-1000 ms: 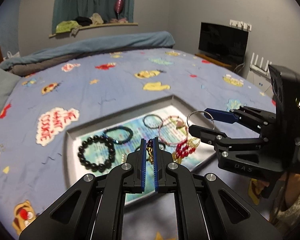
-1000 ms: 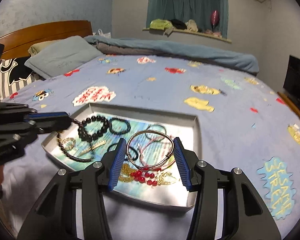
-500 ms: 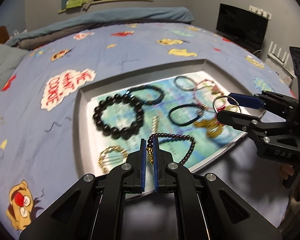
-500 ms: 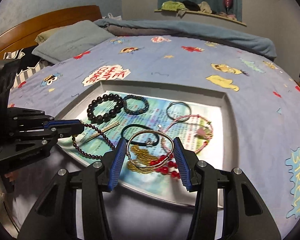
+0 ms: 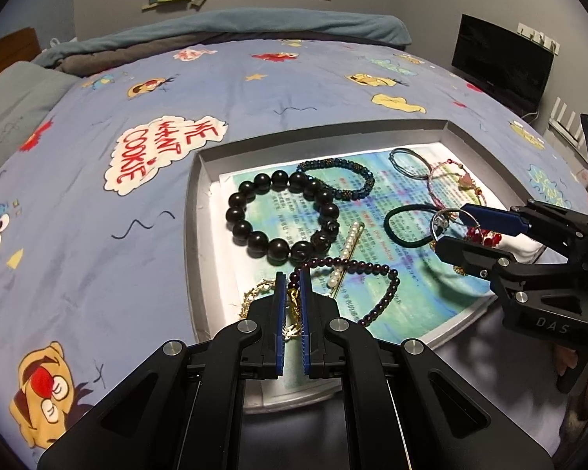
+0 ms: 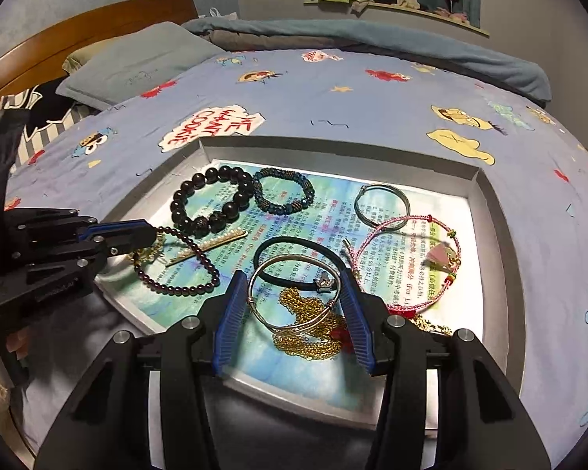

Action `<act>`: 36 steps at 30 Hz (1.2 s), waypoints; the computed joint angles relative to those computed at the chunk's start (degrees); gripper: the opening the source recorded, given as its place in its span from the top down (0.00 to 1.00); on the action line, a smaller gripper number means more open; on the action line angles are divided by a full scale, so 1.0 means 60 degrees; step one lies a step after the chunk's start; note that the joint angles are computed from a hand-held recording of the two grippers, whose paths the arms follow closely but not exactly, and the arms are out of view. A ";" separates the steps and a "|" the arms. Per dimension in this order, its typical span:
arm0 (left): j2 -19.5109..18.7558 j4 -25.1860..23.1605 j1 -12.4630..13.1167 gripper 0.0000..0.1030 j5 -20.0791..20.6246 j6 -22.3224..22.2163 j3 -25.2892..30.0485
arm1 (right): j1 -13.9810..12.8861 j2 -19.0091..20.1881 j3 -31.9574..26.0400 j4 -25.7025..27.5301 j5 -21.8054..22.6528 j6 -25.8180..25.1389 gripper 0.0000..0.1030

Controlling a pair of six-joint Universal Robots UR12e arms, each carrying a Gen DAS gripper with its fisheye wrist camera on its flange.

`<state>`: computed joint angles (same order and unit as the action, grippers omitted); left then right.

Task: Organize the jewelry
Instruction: 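Lower both items into the box and open both tools to release them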

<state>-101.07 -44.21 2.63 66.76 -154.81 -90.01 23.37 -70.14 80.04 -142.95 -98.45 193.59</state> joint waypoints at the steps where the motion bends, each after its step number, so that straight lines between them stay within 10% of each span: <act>1: -0.0009 0.0029 -0.0012 0.93 0.0056 0.0006 -0.0002 | 0.0001 0.0024 -0.0037 0.0098 -0.0024 0.0008 0.53; 31: -0.0083 0.0230 -0.0202 0.93 0.0093 0.0070 0.0004 | -0.0055 -0.0226 0.0272 -0.0244 -0.0300 0.0203 0.53; 36: 0.0013 0.0334 -0.0266 0.74 0.0143 0.0183 -0.0069 | -0.0053 -0.0369 0.0418 -0.0300 -0.0423 0.0353 0.52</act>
